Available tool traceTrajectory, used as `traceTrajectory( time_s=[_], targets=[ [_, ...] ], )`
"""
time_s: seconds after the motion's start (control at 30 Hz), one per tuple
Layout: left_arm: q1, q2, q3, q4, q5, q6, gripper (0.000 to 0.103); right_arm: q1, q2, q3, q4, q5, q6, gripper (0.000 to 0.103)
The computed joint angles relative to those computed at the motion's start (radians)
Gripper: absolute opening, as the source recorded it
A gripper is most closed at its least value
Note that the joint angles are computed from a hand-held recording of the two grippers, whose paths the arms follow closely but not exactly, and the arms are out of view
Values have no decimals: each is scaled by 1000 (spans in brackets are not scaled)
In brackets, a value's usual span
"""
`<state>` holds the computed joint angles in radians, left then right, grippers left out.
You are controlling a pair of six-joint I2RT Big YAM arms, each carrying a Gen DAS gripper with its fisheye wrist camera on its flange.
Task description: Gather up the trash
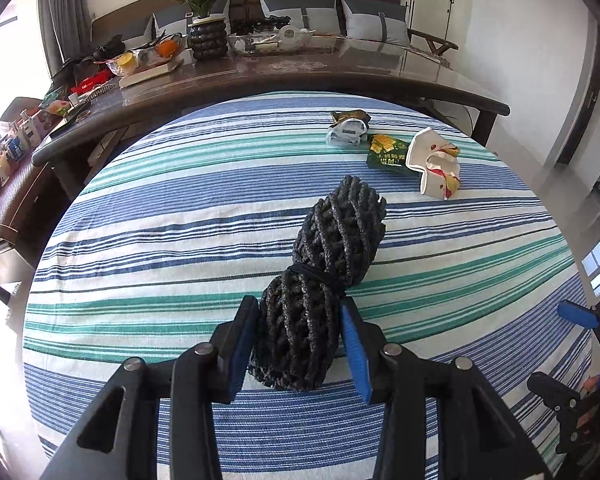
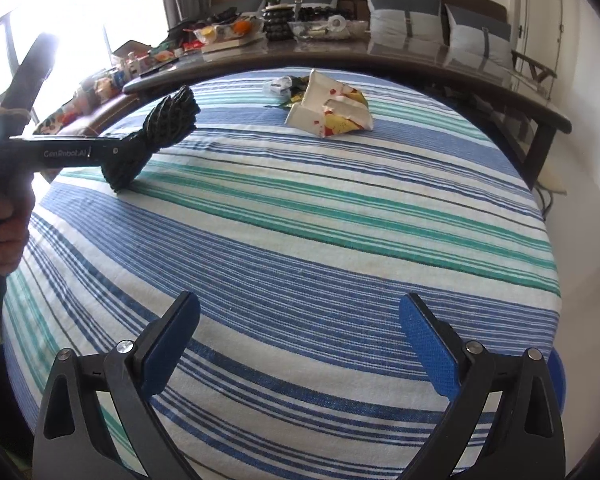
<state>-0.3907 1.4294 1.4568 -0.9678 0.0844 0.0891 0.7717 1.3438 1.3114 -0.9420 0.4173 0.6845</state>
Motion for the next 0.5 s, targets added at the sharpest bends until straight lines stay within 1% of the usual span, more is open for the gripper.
traceTrajectory(
  time_s=[0.03,0.07,0.1,0.17,0.2,0.23,0.3,0.37,0.43,0.5],
  targets=[
    [-6,-5,-16,14,-9,7,47,-2,-6,-7,7,-3,5,100],
    [-11,-7,-26,26,-18,22,52,-5,-12,-13,15,-10,9,100],
    [-14,-5,-31,33,-17,42,60,-12,-19,-20,23,-22,13,100],
    [-15,6,-33,37,-1,79,67,-30,-30,-29,33,-57,13,100],
    [-13,14,-31,32,6,91,68,-44,-31,-27,34,-70,0,100],
    [-6,12,-37,50,28,86,68,-57,-30,-23,31,-71,-25,100],
    [5,28,-21,38,56,64,69,-98,-24,-5,33,-66,-106,100],
    [8,38,-11,40,59,48,69,-160,-10,19,63,-93,-194,100],
    [4,42,-10,50,45,49,69,-235,17,53,105,-168,-288,100],
    [-2,41,-15,61,33,58,73,-305,73,111,121,-251,-369,100]
  ],
)
